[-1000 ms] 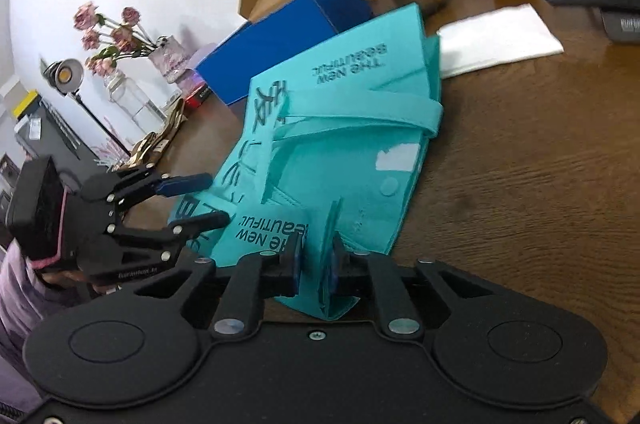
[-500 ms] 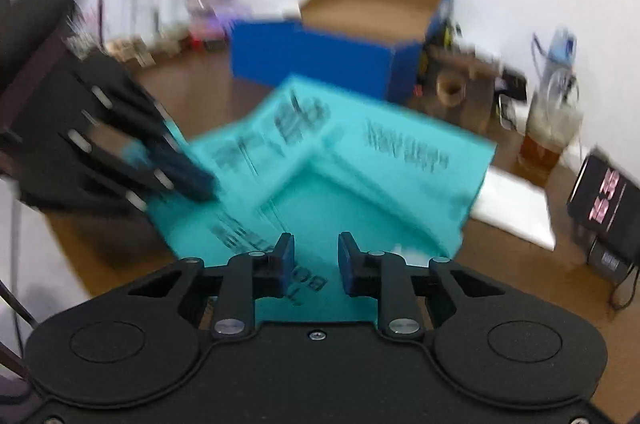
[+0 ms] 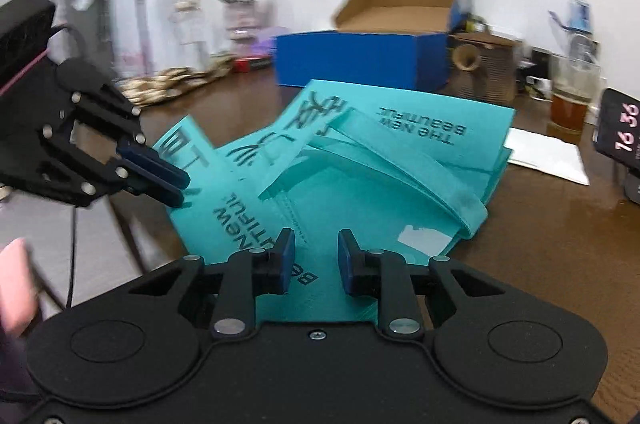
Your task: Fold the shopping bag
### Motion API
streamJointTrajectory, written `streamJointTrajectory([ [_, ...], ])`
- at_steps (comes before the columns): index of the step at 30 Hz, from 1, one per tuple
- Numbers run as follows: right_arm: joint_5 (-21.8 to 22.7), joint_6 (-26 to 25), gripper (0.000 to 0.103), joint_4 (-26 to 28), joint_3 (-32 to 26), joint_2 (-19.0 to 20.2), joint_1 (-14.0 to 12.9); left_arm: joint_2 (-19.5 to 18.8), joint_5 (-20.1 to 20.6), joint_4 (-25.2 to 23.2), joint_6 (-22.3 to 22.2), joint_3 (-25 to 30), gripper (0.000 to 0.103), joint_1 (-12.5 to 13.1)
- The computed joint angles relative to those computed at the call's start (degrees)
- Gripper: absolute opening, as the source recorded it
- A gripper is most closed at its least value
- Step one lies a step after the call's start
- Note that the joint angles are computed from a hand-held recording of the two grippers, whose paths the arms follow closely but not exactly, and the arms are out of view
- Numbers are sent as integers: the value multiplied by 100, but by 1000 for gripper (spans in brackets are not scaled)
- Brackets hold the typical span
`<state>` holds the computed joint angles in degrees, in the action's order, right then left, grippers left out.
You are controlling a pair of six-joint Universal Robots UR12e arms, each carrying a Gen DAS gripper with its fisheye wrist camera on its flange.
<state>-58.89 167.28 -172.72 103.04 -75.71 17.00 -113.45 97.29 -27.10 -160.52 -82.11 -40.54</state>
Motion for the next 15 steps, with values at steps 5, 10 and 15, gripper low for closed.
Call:
streamJointTrajectory([
  [5,407,-581,25,249,49,-94,-160,21,376,513,1145,-224,65,-75],
  [10,962,-870,25,329,36,-29,-324,-139,713,713,1960,-265,68,-133],
  [15,1154,-1239,25,592,-33,-15,-381,-252,747,795,2330,-227,68,-143],
])
